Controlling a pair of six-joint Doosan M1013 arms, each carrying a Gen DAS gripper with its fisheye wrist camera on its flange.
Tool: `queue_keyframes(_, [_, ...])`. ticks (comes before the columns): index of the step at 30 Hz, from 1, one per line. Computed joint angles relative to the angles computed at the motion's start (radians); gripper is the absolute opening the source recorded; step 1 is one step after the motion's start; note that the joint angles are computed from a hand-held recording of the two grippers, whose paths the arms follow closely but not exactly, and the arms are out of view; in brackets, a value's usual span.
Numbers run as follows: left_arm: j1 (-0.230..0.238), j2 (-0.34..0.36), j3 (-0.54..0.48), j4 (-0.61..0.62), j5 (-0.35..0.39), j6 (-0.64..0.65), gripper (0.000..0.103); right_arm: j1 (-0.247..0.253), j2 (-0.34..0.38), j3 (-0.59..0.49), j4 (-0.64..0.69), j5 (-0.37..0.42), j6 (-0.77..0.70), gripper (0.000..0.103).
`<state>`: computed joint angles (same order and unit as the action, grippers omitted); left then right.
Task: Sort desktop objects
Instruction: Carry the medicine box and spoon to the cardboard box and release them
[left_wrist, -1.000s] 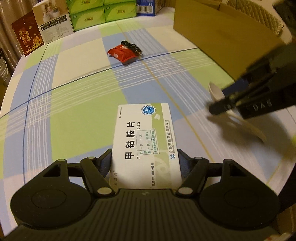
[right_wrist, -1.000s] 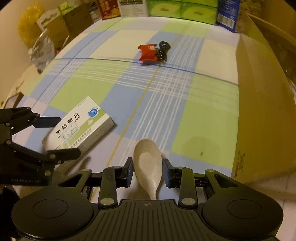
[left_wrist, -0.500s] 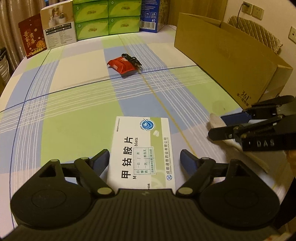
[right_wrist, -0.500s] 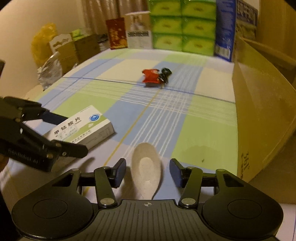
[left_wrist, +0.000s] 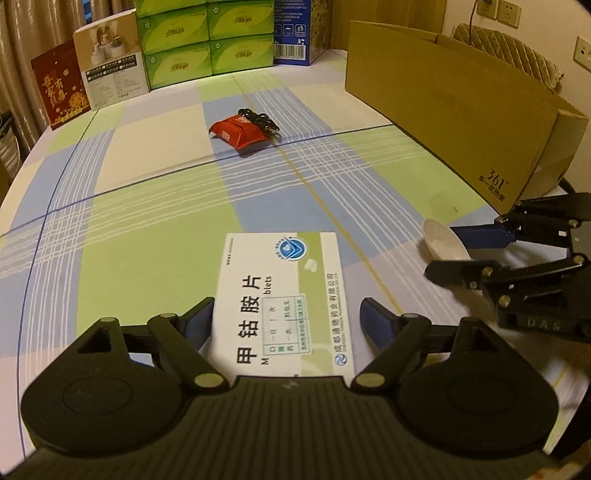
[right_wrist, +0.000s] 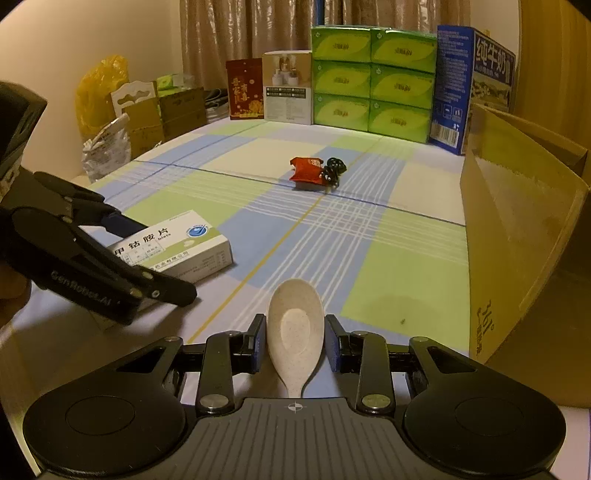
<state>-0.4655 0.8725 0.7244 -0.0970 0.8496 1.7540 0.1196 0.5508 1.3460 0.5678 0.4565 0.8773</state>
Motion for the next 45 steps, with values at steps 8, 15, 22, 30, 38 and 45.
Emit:
queue_keyframes(8, [-0.007,0.003,-0.007,0.044,-0.005,-0.044,0.068,0.003,-0.01,0.004,-0.04,-0.009,0.075,0.03])
queue_keyframes(15, [-0.013,-0.006,0.001,0.068,-0.01,-0.041,0.067,0.002,-0.03,0.016,-0.068,-0.032,0.152,0.03])
queue_keyframes(22, [-0.012,-0.023,0.011,0.039,-0.03,-0.069,0.067,0.006,-0.059,0.023,-0.119,-0.05,0.224,0.03])
queue_keyframes(30, [-0.023,-0.053,0.03,0.045,-0.05,-0.118,0.067,0.006,-0.111,0.044,-0.164,-0.087,0.281,0.03])
queue_keyframes(38, [-0.047,-0.102,0.062,0.062,-0.082,-0.188,0.067,-0.009,-0.165,0.064,-0.235,-0.121,0.379,0.03])
queue_keyframes(45, [-0.075,-0.104,0.006,0.064,-0.049,-0.191,0.067,-0.034,-0.204,0.073,-0.339,-0.12,0.51,0.03])
